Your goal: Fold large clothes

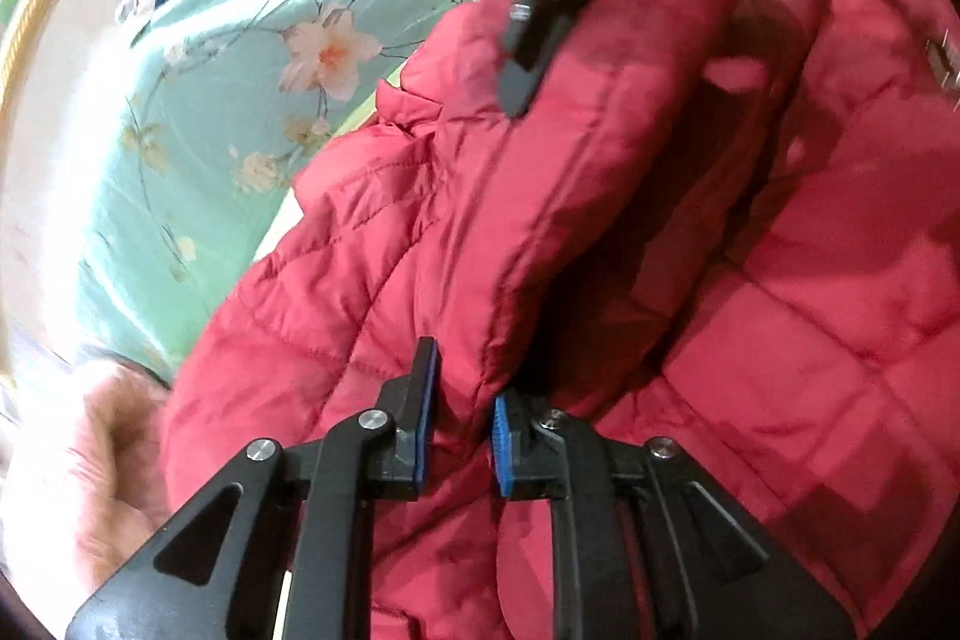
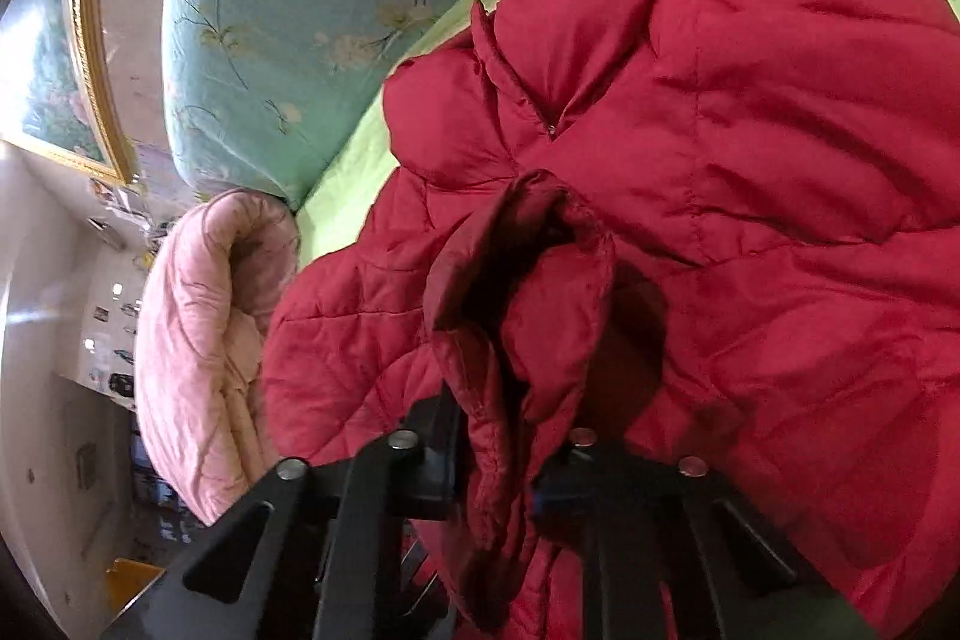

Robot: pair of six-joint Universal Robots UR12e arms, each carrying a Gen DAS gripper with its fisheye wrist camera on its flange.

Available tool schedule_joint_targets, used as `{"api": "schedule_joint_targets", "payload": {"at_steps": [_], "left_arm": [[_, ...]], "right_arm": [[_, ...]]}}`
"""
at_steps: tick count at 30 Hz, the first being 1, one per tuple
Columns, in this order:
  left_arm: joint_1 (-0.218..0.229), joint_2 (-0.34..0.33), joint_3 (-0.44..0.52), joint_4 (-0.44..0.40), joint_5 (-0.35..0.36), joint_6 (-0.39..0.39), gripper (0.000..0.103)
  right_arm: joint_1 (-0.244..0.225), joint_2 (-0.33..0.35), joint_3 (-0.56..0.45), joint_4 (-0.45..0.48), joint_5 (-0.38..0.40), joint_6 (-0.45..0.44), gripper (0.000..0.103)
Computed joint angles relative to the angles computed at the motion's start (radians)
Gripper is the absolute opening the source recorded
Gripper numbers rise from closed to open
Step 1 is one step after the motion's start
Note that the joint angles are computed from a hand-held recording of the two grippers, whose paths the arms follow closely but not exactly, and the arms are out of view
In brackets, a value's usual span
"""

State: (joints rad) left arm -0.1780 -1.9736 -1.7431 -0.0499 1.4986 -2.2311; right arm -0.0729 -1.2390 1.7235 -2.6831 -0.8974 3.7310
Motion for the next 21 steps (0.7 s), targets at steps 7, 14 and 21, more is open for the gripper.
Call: {"api": "schedule_joint_targets", "payload": {"at_steps": [7,14,21], "left_arm": [[0.090,0.065,0.042,-0.284,-0.270,-0.192,0.017],[0.169,0.091,0.066,-0.343,-0.465,-0.405,0.017],[0.198,0.019,0.177,-0.454,-0.457,-0.582,0.017]], "right_arm": [[0.001,-0.023,-0.002,0.001,-0.032,-0.040,0.011],[-0.017,-0.065,0.013,0.017,-0.097,-0.073,0.010],[-0.056,-0.106,0.043,0.055,-0.111,-0.103,0.010]]}}
